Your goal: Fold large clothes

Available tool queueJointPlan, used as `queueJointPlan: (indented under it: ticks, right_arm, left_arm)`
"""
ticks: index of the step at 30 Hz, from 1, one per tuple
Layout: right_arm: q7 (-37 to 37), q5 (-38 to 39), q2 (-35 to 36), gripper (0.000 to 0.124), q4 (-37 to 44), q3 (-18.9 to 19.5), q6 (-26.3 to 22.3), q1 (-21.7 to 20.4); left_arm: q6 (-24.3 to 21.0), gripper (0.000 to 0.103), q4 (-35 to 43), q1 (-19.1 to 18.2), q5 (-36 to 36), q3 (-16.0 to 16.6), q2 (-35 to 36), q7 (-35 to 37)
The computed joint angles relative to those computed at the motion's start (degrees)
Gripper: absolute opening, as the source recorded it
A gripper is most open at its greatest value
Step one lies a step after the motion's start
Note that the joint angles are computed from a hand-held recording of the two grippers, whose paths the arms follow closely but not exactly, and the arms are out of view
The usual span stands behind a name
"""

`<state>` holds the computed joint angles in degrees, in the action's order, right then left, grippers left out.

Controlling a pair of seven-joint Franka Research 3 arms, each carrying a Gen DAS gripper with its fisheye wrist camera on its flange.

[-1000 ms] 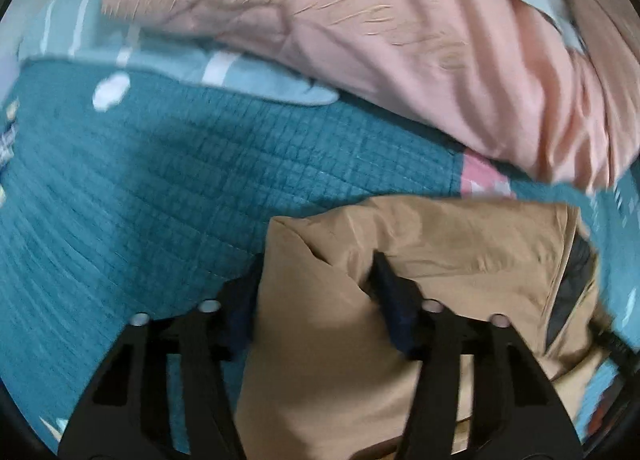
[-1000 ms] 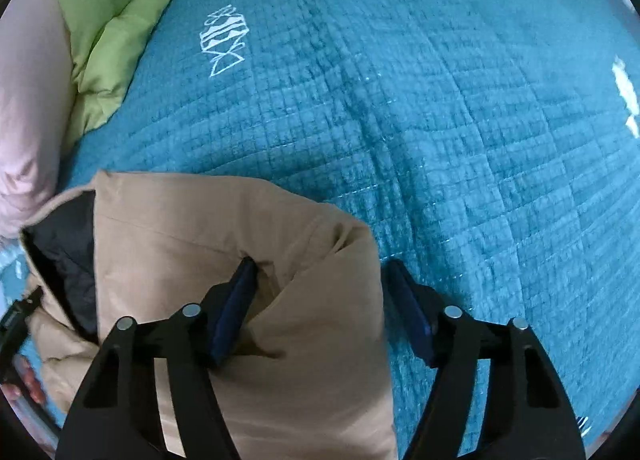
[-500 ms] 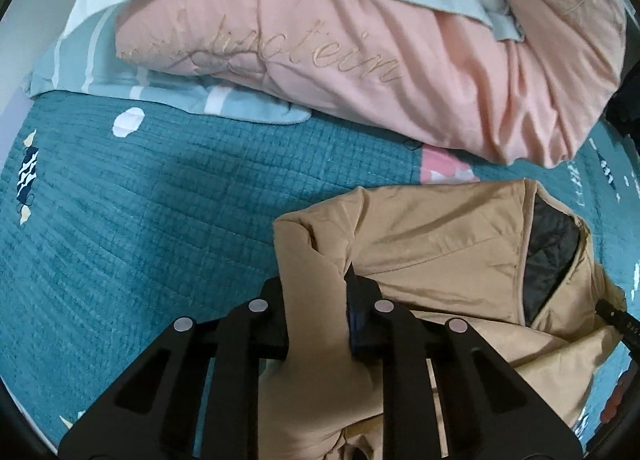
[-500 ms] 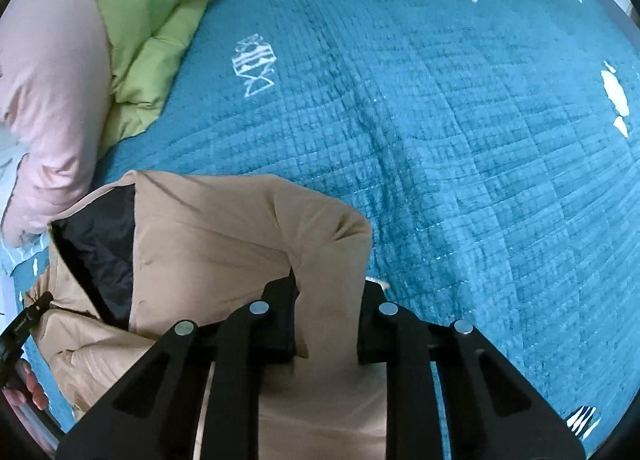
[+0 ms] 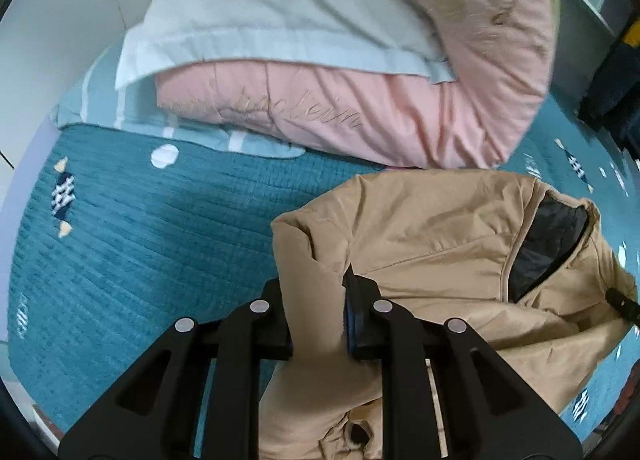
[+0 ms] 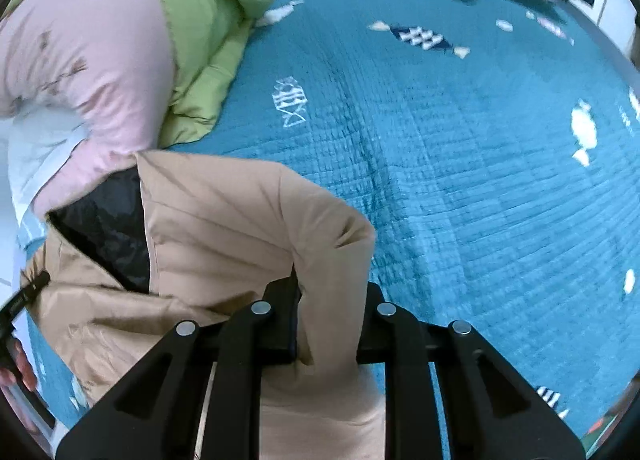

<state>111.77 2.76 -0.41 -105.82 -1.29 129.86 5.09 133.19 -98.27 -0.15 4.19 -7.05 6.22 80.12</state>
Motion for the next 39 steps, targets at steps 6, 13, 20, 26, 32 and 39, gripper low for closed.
queueJointPlan:
  ticks: [6, 13, 20, 26, 32, 39]
  right_arm:
    - [0.07, -2.10, -7.43, 0.017, -3.43, 1.21, -2.56, 0.20]
    - [1.71, -7.84, -16.55, 0.017, -10.40, 4.65, -1.89, 0.51]
    - [2.81, -4.66, -24.14, 0.017, -16.90, 5.44, -1.32, 0.46]
    - [2.78, -4.33, -30.02, 0.017, -21.38, 7.29, -3.30, -0.06]
    - [3.12, -2.97, -37.15, 0.017, -26.27, 8.88, -5.73, 0.40]
    - [4.63, -0.68, -47.15, 0.017, -36.82, 11.32, -8.99, 2.25]
  left_arm:
    - [-0.22, 0.016, -6.35, -0.15, -1.50, 0.40, -8.80, 3.00]
    - [1.67, 0.016, -16.42, -0.93, -3.38, 2.07, -19.17, 5.43]
    - [1.36, 0.016, -24.52, -2.38, -3.38, 3.59, -27.69, 5.18]
    - [-2.04, 0.016, -28.41, -4.04, -5.16, 5.32, -33.49, 6.83]
    - [-2.61, 0.016, -35.46, -6.20, -5.75, 7.36, -41.79, 12.49]
    - [-8.06, 0.016, -45.57, -6.13, -6.11, 9.34, -53.42, 15.01]
